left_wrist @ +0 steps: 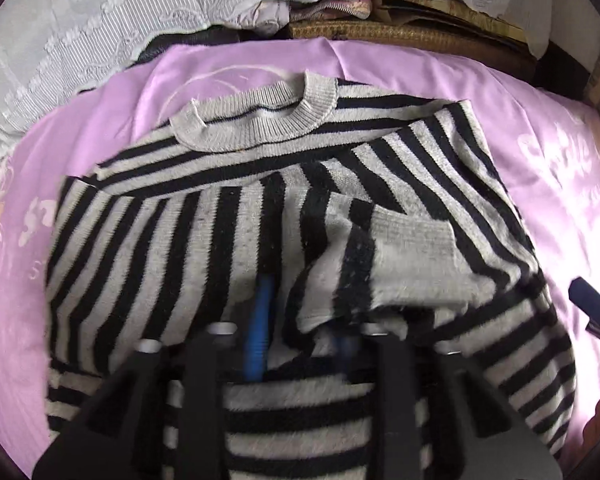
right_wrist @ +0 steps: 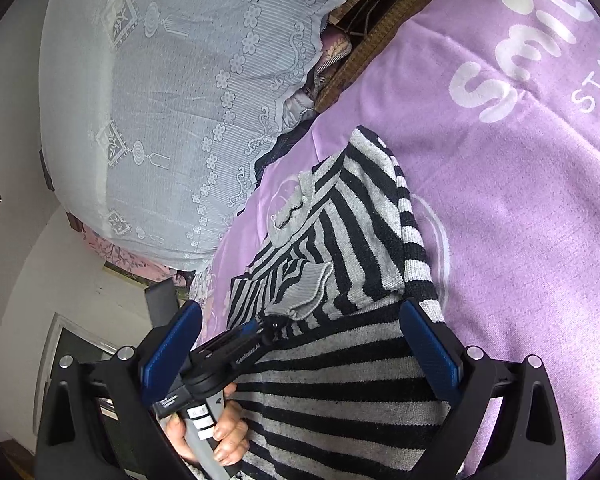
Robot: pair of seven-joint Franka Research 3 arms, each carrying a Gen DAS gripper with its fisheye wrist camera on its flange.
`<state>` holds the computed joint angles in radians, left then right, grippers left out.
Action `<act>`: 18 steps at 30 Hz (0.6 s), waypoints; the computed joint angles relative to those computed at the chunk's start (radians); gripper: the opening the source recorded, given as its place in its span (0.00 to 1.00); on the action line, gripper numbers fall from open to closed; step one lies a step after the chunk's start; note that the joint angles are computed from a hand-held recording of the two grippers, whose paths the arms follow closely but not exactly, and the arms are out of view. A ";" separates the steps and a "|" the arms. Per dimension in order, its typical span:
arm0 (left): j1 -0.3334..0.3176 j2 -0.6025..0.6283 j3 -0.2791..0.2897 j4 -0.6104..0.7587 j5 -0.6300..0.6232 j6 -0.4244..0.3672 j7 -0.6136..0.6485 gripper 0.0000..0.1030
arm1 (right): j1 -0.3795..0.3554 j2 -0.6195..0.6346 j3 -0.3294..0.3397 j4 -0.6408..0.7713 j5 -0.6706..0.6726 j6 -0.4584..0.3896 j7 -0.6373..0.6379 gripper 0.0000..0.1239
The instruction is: Fold small clothes
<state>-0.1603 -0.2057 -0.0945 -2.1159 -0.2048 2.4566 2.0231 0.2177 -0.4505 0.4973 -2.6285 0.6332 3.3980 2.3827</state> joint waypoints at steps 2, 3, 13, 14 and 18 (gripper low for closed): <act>-0.006 -0.045 0.026 -0.030 -0.052 0.019 0.053 0.83 | 0.052 0.014 -0.045 0.001 -0.014 0.021 -0.001 0.80; -0.017 -0.084 0.051 -0.059 -0.098 0.041 0.113 0.86 | 0.078 0.021 -0.068 0.005 -0.025 0.030 -0.007 0.80; 0.086 -0.098 0.129 -0.061 -0.049 0.194 0.116 0.92 | 0.116 0.128 -0.078 0.142 -0.048 -0.013 -0.107 0.60; 0.091 -0.068 0.140 -0.028 -0.060 0.176 0.099 0.92 | 0.048 0.137 -0.021 0.169 -0.035 -0.045 -0.114 0.60; 0.124 0.003 0.137 0.030 -0.081 0.144 0.072 0.92 | -0.181 0.186 0.131 0.256 -0.109 -0.194 -0.024 0.60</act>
<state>-0.0362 -0.2030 0.0424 -2.0855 -0.2861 2.6005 2.0955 0.0367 -0.2646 0.6279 -2.3723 0.5238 3.2040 2.3582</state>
